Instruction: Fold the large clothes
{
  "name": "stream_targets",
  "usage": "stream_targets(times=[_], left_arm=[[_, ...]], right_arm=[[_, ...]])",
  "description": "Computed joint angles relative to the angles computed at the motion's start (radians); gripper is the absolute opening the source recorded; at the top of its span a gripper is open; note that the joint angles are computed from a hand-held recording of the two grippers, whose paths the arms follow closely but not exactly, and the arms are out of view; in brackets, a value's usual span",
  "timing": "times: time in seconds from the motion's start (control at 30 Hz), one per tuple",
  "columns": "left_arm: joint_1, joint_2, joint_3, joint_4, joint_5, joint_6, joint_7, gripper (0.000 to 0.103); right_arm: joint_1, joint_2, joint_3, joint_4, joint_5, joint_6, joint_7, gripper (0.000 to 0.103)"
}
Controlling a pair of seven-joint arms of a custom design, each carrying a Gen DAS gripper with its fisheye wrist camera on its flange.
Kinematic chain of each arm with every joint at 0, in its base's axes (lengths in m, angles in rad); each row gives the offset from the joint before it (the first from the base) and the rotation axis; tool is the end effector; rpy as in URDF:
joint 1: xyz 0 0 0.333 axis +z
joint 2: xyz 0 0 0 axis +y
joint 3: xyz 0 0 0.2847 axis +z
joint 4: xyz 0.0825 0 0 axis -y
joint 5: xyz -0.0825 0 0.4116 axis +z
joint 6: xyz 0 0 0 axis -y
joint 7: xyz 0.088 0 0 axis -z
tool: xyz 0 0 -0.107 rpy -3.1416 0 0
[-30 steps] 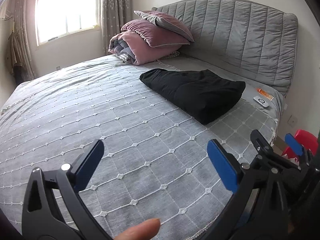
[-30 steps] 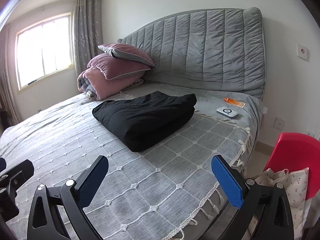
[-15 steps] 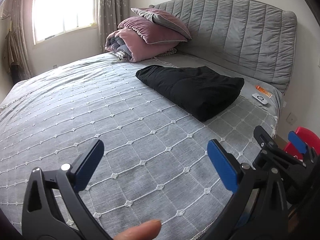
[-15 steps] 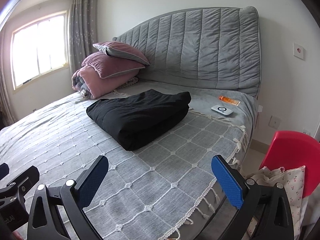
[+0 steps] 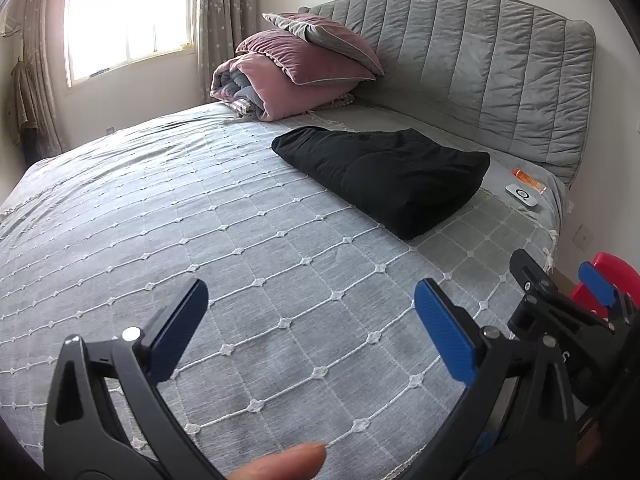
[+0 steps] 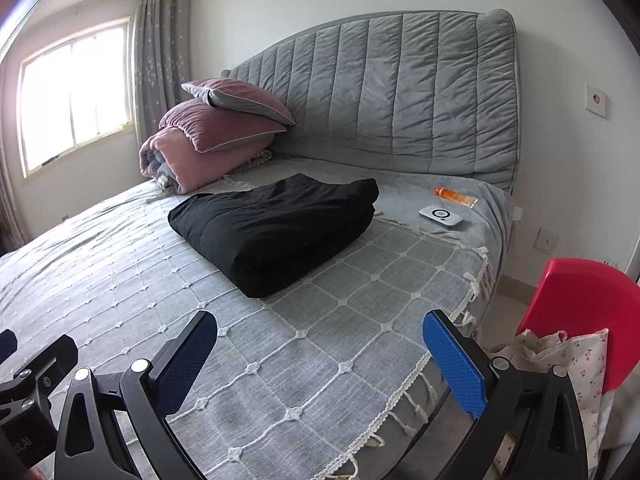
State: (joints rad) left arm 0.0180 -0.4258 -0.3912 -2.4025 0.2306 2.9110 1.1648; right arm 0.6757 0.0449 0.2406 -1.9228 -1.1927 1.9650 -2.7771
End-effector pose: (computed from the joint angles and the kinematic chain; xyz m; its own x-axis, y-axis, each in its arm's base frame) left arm 0.4673 -0.2137 0.5260 -0.1882 -0.9811 -0.0451 -0.5790 0.1479 -0.8018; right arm 0.4205 0.4463 0.4614 -0.4342 -0.8955 -0.0977 -0.3889 0.2842 -0.8763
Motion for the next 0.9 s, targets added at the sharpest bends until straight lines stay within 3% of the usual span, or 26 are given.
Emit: stream_targets(times=[0.9], left_arm=[[-0.009, 0.001, 0.002, -0.002, -0.024, 0.012, 0.005, 0.103]], right_arm=[[-0.014, -0.019, 0.001, -0.023, 0.008, 0.014, -0.008, 0.103]])
